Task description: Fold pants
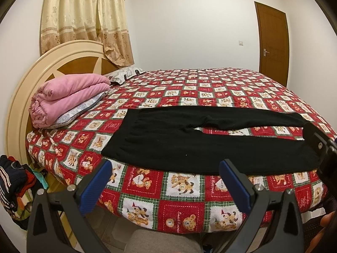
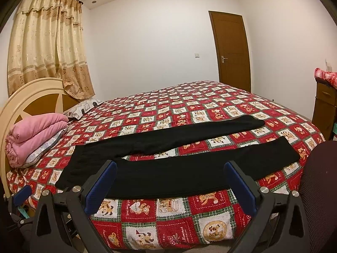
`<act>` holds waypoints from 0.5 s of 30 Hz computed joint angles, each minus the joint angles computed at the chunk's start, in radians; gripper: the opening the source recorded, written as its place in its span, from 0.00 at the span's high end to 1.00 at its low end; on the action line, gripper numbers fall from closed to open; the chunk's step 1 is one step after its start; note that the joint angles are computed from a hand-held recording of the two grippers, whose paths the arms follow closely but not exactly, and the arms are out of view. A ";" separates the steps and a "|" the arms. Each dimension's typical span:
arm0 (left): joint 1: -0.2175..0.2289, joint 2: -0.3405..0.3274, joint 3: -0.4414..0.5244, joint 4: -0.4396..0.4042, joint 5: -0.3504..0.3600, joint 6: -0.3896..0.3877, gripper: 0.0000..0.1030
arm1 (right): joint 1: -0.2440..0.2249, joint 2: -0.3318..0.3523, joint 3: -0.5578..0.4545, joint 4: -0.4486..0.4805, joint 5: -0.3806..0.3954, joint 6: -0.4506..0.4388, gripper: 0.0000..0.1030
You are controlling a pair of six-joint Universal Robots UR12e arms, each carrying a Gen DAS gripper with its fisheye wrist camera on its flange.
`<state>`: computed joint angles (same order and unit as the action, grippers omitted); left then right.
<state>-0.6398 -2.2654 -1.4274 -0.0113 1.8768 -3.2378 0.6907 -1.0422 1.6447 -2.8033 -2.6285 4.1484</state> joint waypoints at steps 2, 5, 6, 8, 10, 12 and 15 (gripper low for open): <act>0.000 0.000 0.001 -0.002 0.000 0.000 0.00 | 0.000 0.000 0.000 0.001 0.001 0.001 0.01; 0.000 0.000 0.001 -0.003 0.000 0.000 0.00 | 0.000 -0.001 0.001 0.000 0.001 0.000 0.01; 0.000 0.000 0.001 -0.004 0.001 0.000 0.00 | 0.000 -0.001 0.000 0.001 0.001 0.001 0.01; 0.000 0.000 0.001 -0.004 0.001 0.000 0.00 | 0.000 0.000 0.001 0.000 0.001 0.001 0.01; 0.000 0.000 0.002 -0.004 0.002 0.000 0.00 | 0.000 -0.001 0.000 0.001 0.001 0.002 0.01; 0.000 0.000 0.001 -0.003 0.001 0.001 0.00 | -0.001 -0.001 0.001 0.003 0.002 0.004 0.01; 0.000 0.000 0.003 -0.007 0.001 0.000 0.00 | 0.000 -0.001 0.003 0.004 0.002 0.008 0.01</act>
